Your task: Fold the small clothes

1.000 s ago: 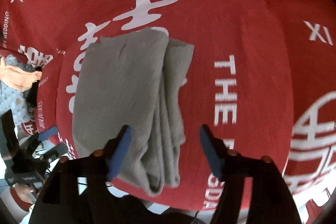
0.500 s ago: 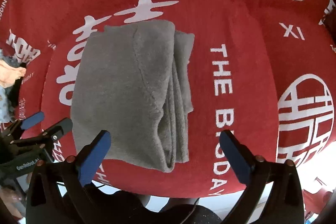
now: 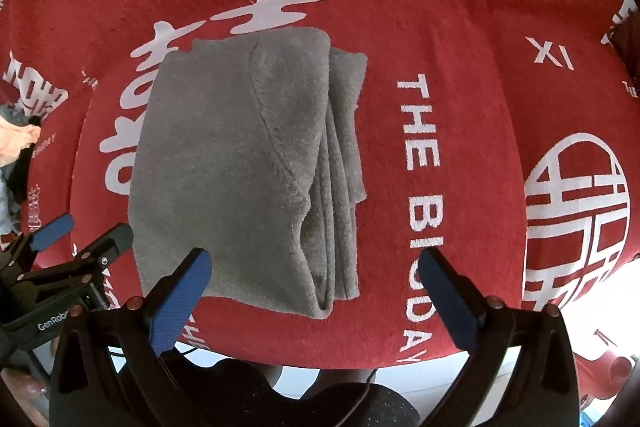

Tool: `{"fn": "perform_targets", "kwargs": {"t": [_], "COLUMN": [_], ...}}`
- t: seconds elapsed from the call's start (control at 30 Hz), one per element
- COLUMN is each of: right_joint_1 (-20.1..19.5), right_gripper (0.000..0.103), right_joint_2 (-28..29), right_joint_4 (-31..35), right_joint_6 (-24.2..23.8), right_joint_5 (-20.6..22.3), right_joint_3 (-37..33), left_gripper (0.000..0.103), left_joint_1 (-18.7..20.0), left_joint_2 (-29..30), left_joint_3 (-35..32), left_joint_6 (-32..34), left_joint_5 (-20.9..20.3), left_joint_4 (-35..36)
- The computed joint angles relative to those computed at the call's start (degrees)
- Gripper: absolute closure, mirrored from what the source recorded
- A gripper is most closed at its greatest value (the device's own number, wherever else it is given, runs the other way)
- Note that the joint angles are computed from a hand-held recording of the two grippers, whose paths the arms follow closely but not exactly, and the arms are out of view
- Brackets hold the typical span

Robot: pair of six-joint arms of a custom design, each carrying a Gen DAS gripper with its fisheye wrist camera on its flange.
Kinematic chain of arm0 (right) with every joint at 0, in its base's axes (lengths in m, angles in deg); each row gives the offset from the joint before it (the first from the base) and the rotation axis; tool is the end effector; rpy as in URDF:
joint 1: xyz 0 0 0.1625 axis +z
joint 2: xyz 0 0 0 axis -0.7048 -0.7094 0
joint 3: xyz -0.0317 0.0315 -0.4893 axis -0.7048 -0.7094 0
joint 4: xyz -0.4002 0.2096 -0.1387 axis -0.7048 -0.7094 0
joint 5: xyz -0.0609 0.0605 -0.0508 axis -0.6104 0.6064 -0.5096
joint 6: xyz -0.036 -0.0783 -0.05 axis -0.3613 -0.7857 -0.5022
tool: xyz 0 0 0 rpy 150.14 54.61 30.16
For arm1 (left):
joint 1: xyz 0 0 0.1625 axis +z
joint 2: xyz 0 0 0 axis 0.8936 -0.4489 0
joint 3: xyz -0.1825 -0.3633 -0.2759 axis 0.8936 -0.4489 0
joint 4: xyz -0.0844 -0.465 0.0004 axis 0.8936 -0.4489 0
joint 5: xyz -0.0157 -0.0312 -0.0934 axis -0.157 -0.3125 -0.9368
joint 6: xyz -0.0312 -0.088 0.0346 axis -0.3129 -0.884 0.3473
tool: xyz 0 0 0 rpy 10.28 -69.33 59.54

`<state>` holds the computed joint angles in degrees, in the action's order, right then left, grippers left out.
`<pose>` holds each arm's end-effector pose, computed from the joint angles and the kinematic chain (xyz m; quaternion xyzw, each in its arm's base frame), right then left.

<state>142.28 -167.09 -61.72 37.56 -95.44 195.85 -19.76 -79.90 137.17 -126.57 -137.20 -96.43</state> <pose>0.1296 -0.4672 0.2492 -0.1168 -0.9287 0.1045 0.3360 -0.3269 -0.5759 0.0134 0.1490 0.9091 -0.0160 0.3886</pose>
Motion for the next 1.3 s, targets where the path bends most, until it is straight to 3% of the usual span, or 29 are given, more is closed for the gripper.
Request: {"fn": "perform_targets", "kwargs": {"t": [1.3], "right_joint_1": [2.2], "right_gripper": [0.000], "right_joint_2": [3.1], "right_joint_4": [1.8], "right_joint_6": [4.6], "right_joint_5": [-3.9], "right_joint_3": [-0.7], "left_gripper": [0.001], "left_joint_1": [0.6], "left_joint_2": [-1.3], "left_joint_3": [1.2], "left_joint_6": [0.0], "left_joint_5": [0.9], "left_joint_4": [2.5]}}
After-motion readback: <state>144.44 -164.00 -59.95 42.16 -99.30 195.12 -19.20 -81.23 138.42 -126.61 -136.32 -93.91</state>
